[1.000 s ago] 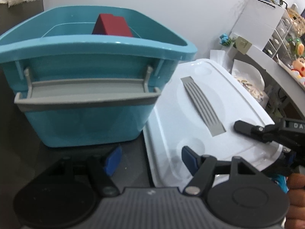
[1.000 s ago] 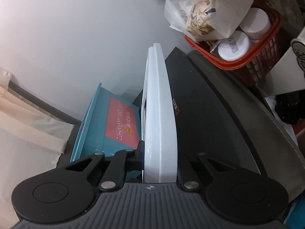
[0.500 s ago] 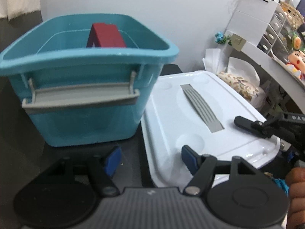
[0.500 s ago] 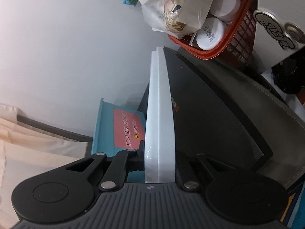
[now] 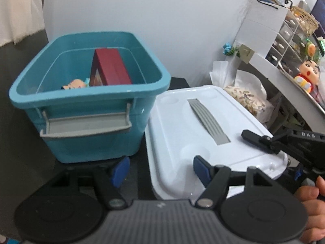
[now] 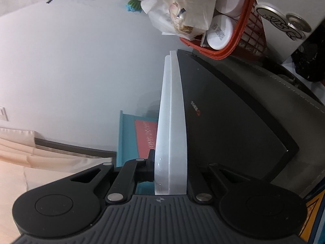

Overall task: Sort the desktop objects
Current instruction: 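Lift the white lid off the table and tilt it upright with the right tool, then carry the white lid with the right tool over the teal bin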

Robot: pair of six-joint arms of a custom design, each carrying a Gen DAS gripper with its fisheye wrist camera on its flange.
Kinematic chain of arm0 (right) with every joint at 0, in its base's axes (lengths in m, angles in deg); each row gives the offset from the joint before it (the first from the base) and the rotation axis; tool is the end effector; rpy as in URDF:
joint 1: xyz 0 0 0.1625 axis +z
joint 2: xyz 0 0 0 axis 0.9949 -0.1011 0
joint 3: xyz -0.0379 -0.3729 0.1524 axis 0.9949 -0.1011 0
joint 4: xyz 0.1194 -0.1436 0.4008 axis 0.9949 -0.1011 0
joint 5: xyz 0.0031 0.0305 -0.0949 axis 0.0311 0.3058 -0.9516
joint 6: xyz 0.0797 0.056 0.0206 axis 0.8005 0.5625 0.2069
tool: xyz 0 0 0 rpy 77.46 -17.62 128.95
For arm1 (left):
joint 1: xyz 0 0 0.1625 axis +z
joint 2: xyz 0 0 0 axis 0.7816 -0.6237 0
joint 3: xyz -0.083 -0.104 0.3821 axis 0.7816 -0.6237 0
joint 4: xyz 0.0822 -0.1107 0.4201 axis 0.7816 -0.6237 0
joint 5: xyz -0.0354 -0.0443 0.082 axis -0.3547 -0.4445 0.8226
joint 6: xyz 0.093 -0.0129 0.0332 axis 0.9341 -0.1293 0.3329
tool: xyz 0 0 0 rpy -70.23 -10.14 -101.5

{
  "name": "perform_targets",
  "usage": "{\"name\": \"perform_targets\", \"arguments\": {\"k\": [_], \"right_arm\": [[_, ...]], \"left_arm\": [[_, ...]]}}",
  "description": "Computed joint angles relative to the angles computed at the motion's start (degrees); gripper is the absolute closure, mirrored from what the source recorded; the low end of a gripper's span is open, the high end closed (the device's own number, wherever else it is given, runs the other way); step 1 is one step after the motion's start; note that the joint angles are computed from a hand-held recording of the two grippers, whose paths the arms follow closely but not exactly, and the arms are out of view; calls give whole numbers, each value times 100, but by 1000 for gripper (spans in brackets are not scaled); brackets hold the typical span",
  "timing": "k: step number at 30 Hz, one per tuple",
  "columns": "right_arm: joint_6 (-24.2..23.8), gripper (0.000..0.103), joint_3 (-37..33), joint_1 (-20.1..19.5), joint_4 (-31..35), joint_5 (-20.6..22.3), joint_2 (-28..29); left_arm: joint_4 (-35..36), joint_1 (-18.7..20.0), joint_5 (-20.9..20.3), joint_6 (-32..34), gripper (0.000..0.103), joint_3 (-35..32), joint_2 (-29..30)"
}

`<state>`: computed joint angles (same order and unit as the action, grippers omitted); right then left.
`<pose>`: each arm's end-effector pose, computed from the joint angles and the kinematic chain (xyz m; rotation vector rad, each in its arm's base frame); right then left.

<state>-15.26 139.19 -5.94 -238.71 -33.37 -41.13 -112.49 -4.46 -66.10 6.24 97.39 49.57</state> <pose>0.0128 -0.7142 0.3110 -0.0793 2.8774 -0.8993 -0.3092 -0.6523 -0.0737 -0.0563 2.2917 -1.1426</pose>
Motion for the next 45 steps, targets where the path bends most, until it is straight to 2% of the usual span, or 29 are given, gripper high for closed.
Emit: {"name": "perform_targets", "arguments": {"k": [11, 23, 30, 45], "right_arm": [[-29, 95, 188, -60, 77, 652, -237], [-115, 95, 385, -43, 203, 923, -482], [-258, 95, 724, -181, 117, 1259, -784], [-147, 94, 1243, -323, 12, 1522, -1214]], "left_arm": [[383, -319, 434, 21, 30, -290, 28], [1075, -542, 735, -563, 30, -362, 15], [1519, -645, 854, -993, 30, -280, -59], [1773, -866, 1025, -1176, 30, -202, -130]]}}
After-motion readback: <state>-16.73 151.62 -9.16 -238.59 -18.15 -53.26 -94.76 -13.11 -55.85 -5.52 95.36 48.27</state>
